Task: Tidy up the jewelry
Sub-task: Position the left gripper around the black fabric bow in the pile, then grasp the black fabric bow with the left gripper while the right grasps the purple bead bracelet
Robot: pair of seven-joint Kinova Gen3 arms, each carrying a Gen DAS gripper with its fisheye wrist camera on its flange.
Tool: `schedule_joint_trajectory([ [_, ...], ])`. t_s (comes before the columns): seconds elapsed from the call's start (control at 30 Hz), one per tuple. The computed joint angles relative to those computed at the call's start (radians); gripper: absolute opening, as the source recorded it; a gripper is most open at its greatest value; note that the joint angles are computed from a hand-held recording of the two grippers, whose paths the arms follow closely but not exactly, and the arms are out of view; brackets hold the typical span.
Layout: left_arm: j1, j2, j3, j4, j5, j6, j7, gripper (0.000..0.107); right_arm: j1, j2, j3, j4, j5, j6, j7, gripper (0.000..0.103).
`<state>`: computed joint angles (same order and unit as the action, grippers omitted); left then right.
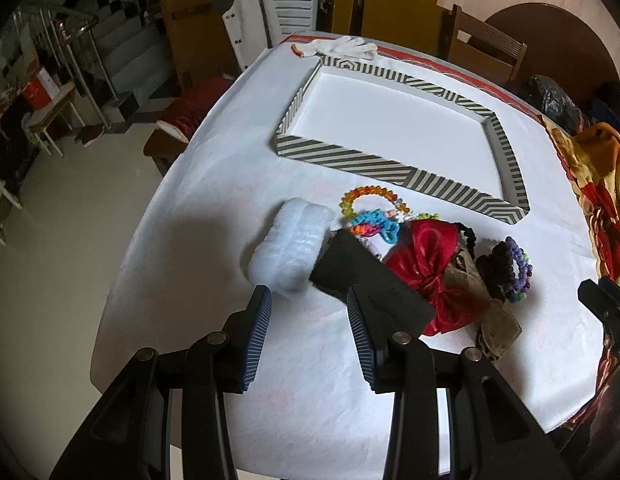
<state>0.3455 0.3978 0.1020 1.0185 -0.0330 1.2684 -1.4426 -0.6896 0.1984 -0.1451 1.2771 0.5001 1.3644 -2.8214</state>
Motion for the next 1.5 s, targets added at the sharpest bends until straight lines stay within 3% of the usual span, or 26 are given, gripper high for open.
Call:
schedule_joint_trajectory([
  [0.27, -0.079, 0.039, 0.014, -0.037, 0.119, 0.071, -0.007, 0.045, 0.045, -0.055, -0.012, 0.100, -0.053, -0.116, -0.002, 0.102],
  [0.47, -0.102, 0.054, 0.029, -0.048, 0.194, 0.074, -0.005, 0.045, 0.067, -0.063, -0.019, 0.137, -0.057, -0.127, -0.014, 0.101],
  [0.7, -0.122, 0.114, 0.044, -0.106, 0.282, 0.118, 0.038, 0.045, 0.103, -0.050, -0.011, 0.155, -0.088, -0.149, 0.021, 0.077],
  [0.83, -0.126, 0.135, 0.046, -0.117, 0.307, 0.119, 0.066, 0.045, 0.119, -0.050, -0.006, 0.173, -0.099, -0.188, 0.045, 0.072],
  [0.97, -0.124, 0.151, 0.042, -0.129, 0.316, 0.121, 0.101, 0.045, 0.135, -0.038, -0.003, 0.168, -0.123, -0.217, 0.111, 0.072],
  [1.3, -0.150, 0.177, 0.048, -0.113, 0.365, 0.109, 0.195, 0.045, 0.192, 0.016, 0.016, 0.127, -0.220, -0.244, 0.431, 0.072],
  [1.5, -0.131, 0.181, 0.044, -0.113, 0.340, 0.098, 0.225, 0.046, 0.236, 0.041, 0.030, 0.112, -0.287, -0.267, 0.590, 0.072],
])
